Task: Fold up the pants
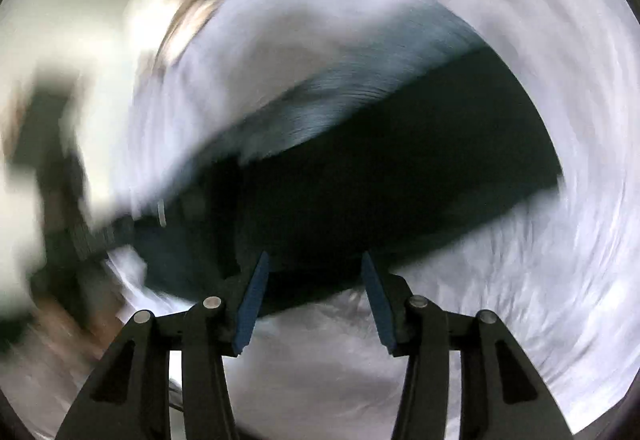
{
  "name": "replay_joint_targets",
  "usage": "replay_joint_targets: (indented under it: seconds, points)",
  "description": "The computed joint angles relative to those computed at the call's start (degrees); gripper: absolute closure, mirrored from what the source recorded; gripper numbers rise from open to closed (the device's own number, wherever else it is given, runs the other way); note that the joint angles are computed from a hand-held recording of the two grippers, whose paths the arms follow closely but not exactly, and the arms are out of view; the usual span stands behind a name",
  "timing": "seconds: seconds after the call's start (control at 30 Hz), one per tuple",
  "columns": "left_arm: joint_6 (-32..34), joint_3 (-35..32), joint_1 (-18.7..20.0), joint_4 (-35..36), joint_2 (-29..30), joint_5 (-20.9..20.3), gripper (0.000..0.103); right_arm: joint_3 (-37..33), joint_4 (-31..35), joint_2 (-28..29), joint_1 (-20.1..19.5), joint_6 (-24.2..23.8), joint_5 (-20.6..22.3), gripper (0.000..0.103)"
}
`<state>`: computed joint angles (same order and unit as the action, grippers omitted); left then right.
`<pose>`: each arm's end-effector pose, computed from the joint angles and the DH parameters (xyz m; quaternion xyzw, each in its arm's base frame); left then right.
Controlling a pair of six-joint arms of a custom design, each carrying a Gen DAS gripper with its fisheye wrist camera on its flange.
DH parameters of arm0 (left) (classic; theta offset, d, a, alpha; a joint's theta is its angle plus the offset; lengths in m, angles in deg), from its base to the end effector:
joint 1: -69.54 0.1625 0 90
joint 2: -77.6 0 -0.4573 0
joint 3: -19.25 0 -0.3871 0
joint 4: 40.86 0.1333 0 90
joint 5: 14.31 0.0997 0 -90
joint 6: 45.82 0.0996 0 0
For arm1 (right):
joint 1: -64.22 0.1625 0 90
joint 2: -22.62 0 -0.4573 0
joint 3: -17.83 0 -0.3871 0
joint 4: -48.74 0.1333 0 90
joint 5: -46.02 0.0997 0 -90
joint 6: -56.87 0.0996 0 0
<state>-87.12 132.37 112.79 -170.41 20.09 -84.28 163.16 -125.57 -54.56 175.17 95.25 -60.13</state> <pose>-0.2744 -0.4880 0.1113 0.0706 0.9728 -0.0208 0.2194 0.2302 -0.3058 0.1850 -0.1680 -0.9659 0.1898 0.0520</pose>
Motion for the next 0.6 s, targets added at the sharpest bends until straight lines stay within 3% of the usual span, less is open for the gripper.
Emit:
replay_joint_targets:
  seconds: [0.13,0.17,0.2,0.23,0.27,0.3,0.43,0.6]
  points:
    - [2.6,-1.3,0.1,-3.6,4.2,-4.7,0.015,7.8,-13.0,-2.2,-10.1,2.4,10.0,0.05]
    - [2.9,-1.7,0.2,-3.8,5.1,-5.6,0.019,8.8,-15.1,-1.7,-11.2,2.5,10.9,0.05]
    - [3.0,-2.1,0.1,-3.7,5.9,-6.2,0.042,9.8,-18.0,-0.5,-12.4,3.0,11.8,0.05]
    - [3.5,-3.0,0.1,-2.5,7.0,-6.9,0.053,11.1,-22.2,1.1,-14.3,3.5,13.4,0.051]
    - [3.5,-4.1,-0.4,-0.5,8.0,-5.7,0.054,12.4,-26.7,3.0,-15.3,4.6,14.8,0.07]
    - [3.7,-3.9,-0.9,-0.4,7.7,-4.9,0.063,13.1,-30.0,4.4,-16.6,5.7,15.7,0.091]
    - [5.8,-2.9,-2.3,-1.9,5.6,-2.0,0.064,12.7,-31.9,4.3,-13.8,6.4,15.7,0.091]
    - [3.1,-2.2,-0.9,2.3,6.4,-0.2,0.064,8.6,-22.7,6.0,-10.2,5.8,9.7,0.09]
